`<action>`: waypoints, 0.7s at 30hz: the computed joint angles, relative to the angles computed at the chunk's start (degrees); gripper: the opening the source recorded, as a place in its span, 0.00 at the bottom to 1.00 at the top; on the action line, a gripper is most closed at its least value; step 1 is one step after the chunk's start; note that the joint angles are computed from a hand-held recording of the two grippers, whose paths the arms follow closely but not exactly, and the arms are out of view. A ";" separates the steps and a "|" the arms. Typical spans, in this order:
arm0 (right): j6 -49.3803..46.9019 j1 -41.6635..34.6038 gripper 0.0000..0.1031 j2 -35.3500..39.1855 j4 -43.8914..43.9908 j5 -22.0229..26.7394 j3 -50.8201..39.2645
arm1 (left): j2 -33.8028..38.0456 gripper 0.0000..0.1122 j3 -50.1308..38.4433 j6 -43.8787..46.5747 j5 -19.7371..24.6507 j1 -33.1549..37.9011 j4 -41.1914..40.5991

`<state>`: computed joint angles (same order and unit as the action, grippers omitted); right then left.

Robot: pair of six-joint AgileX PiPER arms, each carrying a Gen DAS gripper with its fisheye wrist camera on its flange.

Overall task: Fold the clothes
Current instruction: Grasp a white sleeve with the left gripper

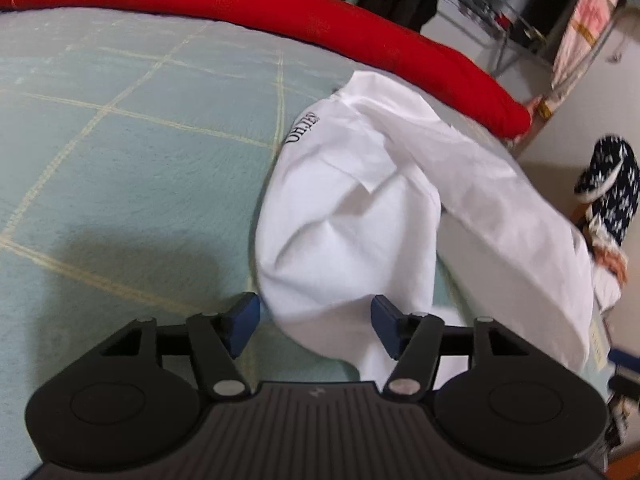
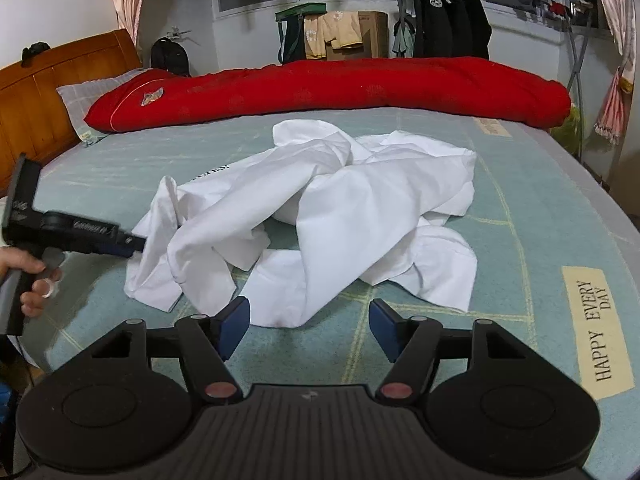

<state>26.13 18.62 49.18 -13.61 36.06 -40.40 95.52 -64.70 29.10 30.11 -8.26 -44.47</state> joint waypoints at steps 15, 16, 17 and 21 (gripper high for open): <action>0.59 2.07 0.70 0.99 0.44 -1.79 1.12 | -6.54 0.30 13.55 17.75 -6.47 -1.92 -22.90; 0.72 2.33 0.70 0.71 0.38 -1.82 1.23 | -6.03 0.21 13.17 17.17 -6.58 -1.89 -23.01; 0.73 2.52 0.70 0.36 0.22 -1.70 1.30 | -6.01 0.10 13.14 17.11 -6.12 -1.74 -23.17; 2.13 2.91 0.70 -0.52 -1.98 -0.50 1.11 | -7.52 0.02 13.39 15.93 -4.50 -0.86 -20.23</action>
<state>28.26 21.53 48.67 -15.59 35.56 -39.29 88.00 -51.31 45.03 25.61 -9.12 -64.70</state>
